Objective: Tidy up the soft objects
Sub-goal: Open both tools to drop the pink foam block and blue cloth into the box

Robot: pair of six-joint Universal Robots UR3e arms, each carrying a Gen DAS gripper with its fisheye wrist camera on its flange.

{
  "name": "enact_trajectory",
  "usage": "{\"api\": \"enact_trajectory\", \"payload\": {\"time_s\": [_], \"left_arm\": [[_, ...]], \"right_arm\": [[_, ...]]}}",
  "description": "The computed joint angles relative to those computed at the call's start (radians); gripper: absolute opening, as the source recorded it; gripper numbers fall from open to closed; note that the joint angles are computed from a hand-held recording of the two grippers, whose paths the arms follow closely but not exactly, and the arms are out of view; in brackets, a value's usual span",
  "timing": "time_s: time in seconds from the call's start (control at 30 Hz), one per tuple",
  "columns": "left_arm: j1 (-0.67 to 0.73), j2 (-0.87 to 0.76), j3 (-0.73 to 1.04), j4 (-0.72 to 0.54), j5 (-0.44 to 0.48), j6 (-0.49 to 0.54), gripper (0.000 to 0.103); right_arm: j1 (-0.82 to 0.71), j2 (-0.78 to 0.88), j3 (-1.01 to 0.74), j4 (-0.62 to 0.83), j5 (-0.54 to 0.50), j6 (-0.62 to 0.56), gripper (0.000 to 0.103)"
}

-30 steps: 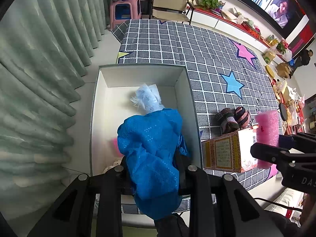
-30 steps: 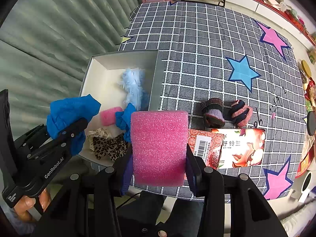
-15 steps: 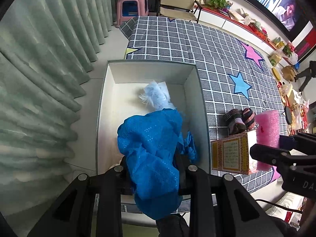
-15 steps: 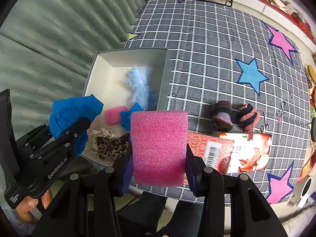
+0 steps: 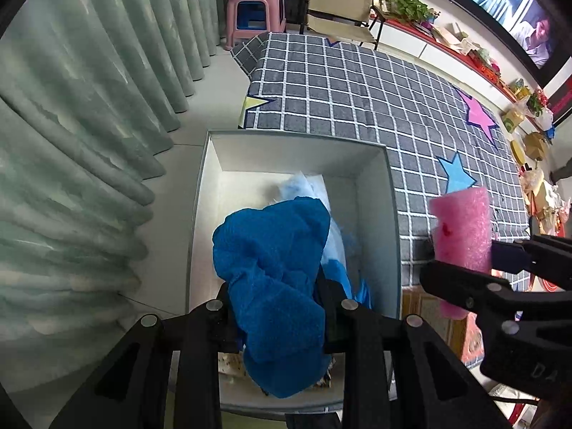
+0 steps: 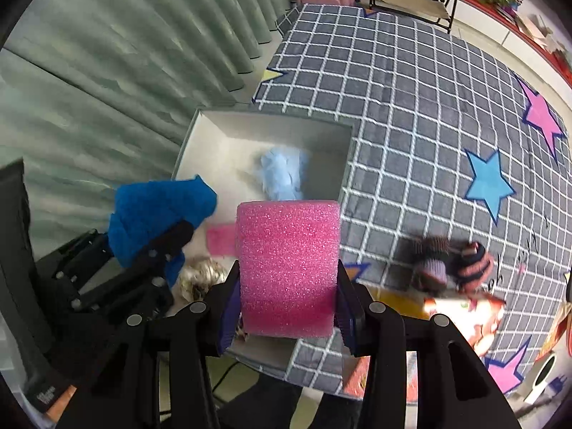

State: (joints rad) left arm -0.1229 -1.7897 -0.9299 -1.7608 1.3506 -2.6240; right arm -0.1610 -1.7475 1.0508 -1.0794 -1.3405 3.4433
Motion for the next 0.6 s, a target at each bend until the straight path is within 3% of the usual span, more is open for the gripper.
{"api": "enact_trajectory", "payload": {"time_s": [0.6], "left_arm": [[-0.026,-0.083,0.023,0.029,0.054,-0.068,0.031]], "right_arm": [[-0.017,0.131,-0.01,-0.094,0.031,-0.027,0.047]]}}
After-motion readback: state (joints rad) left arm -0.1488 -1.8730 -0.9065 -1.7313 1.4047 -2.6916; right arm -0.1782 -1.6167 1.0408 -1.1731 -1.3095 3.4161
